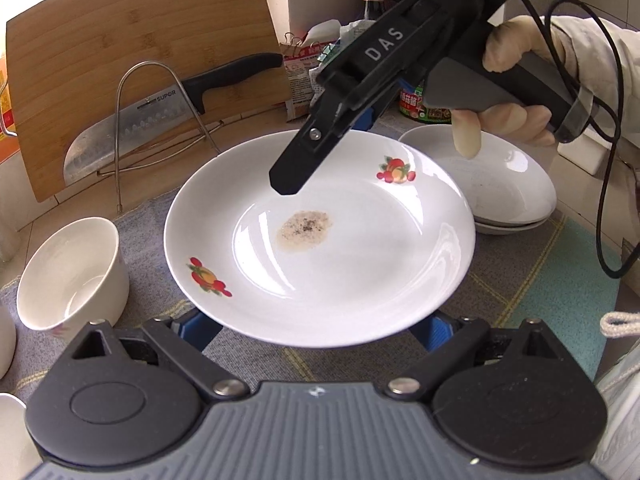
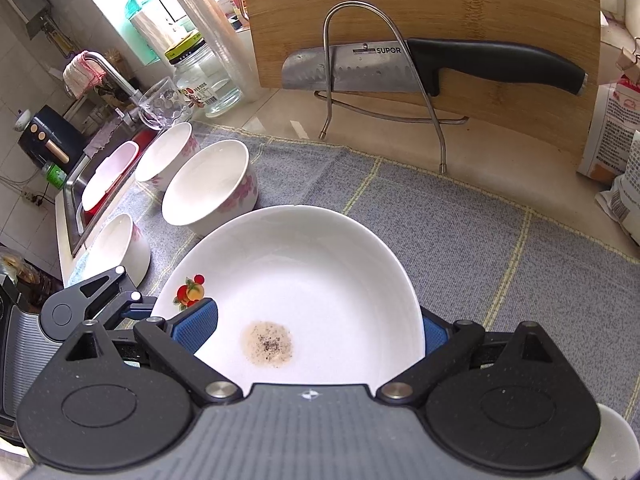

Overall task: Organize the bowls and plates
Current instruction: 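Carry the stained plate with both tools over the plate stack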

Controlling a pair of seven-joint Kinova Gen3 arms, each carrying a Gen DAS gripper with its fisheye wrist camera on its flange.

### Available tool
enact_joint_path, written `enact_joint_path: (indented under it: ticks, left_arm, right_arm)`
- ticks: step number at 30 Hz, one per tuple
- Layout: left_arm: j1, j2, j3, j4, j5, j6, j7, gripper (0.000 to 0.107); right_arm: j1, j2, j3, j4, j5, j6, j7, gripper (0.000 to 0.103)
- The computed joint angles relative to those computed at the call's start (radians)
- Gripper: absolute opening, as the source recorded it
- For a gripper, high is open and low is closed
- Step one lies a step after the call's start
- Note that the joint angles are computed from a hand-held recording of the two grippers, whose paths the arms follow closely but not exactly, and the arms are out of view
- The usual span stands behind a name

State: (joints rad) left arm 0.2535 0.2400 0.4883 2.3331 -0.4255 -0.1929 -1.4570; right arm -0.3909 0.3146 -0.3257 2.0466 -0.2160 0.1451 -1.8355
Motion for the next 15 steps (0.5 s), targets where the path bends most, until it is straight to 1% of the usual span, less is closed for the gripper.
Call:
enact_joint_path:
  ticks: [7, 12, 15]
  left_arm:
    - [-0.107, -0.001, 0.116, -0.011, -0.085, 0.035, 0.033, 0.097]
    - [-0.155, 0.009, 0.182, -0.025, -0.105, 0.066, 0.03, 0.097]
    - [-0.218, 0.023, 0.256, -0.036, -0.113, 0.083, 0.019, 0.097]
  right_arm:
    - [-0.133, -0.053, 0.105, 0.056, 0.026, -0.04, -0.111, 0.101]
    - [-0.258, -0.079, 0.209, 0.089, 0.076, -0.062, -0.215, 0.101]
    - [-0.347, -0.097, 0.292, 0.11, 0.113, -0.072, -0.283, 0.101]
